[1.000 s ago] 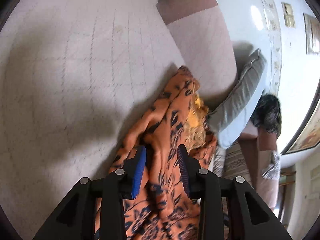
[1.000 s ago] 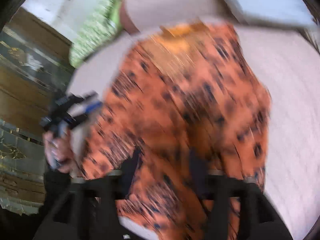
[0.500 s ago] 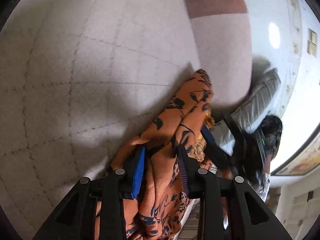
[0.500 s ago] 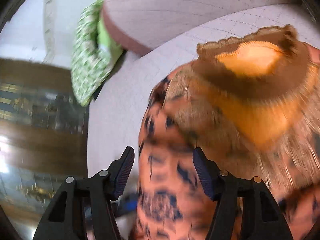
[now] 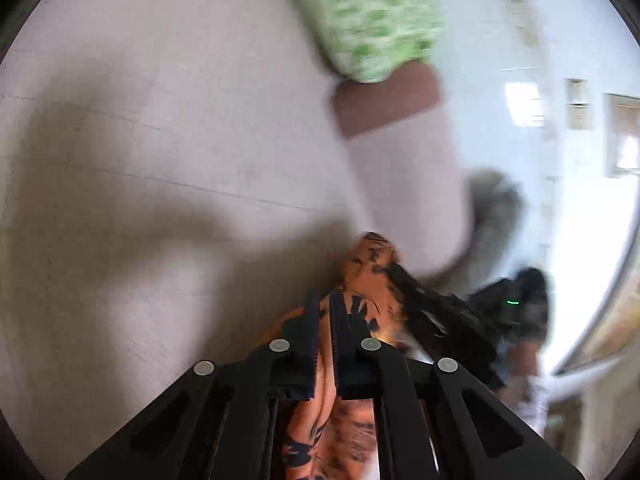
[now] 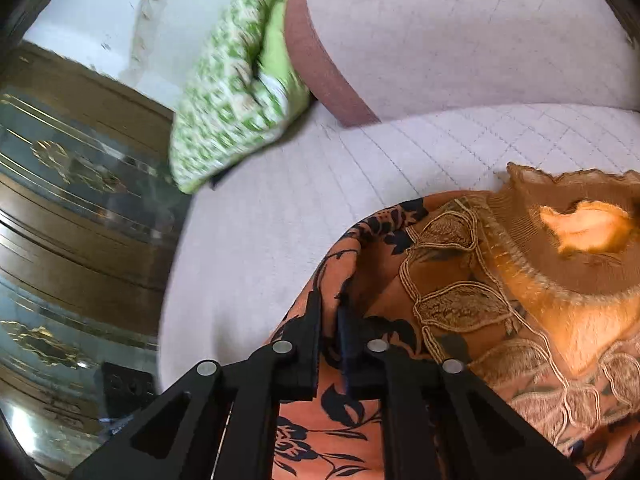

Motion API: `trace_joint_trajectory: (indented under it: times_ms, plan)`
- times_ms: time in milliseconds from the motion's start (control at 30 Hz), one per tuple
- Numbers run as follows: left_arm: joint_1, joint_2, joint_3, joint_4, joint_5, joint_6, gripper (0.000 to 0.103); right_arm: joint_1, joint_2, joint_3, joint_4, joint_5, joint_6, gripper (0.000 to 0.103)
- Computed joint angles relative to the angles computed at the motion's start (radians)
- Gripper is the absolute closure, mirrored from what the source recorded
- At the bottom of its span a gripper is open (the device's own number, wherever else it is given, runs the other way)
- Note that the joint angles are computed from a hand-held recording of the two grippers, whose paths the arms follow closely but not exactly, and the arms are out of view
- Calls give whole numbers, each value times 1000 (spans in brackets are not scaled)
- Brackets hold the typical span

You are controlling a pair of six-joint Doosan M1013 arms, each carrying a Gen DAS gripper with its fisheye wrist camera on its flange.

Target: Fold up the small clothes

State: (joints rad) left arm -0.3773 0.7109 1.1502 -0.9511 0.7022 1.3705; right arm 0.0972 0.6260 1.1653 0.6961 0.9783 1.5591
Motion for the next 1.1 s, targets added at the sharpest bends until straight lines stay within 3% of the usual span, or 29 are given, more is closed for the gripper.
trace_joint_trajectory:
  times_ms: [67, 133, 167, 200, 267, 433, 533, 633, 733, 767, 800, 933, 1067, 1100]
  plan:
    - [6, 44, -54, -7, 123, -13, 99, 0, 4, 15, -12, 15, 46, 87]
    - [9, 26, -13, -112, 121, 108, 95, -14, -43, 94, 106, -28, -39, 86]
    - [4, 13, -3, -89, 113, 128, 90, -14, -76, 131, 99, -48, -51, 78]
    - [-3, -5, 9, -39, 109, 134, 81, -13, -123, 183, 82, -81, -59, 59]
    - [-9, -38, 51, -48, 102, 172, 77, -17, -204, 277, 83, -106, -103, 48]
    - [-49, -132, 148, 10, 119, 239, 75, -52, -434, 552, 52, -139, -121, 48]
    - [-85, -190, 195, 146, 124, 216, 72, -53, -534, 677, -99, -175, 24, 48]
    - [-131, -225, 219, 319, 126, 125, 70, -82, -577, 771, -40, -161, 9, 48]
    - [-151, -266, 265, 445, 131, 30, 70, -96, -585, 838, 85, -175, -59, 58]
    - [-156, -274, 273, 462, 138, 11, 70, -83, -583, 835, 67, -174, -45, 85]
    - [-160, -281, 281, 475, 149, -4, 70, -65, -581, 825, 1, -168, 21, 102]
    - [-175, -310, 305, 534, 180, -83, 70, -37, -647, 829, -66, -165, 113, 103]
    - [-176, -330, 313, 591, 206, -114, 70, -40, -682, 858, -138, -163, 205, 103]
    - [-167, -352, 332, 585, 219, -97, 70, -50, -686, 876, -112, -182, 183, 97]
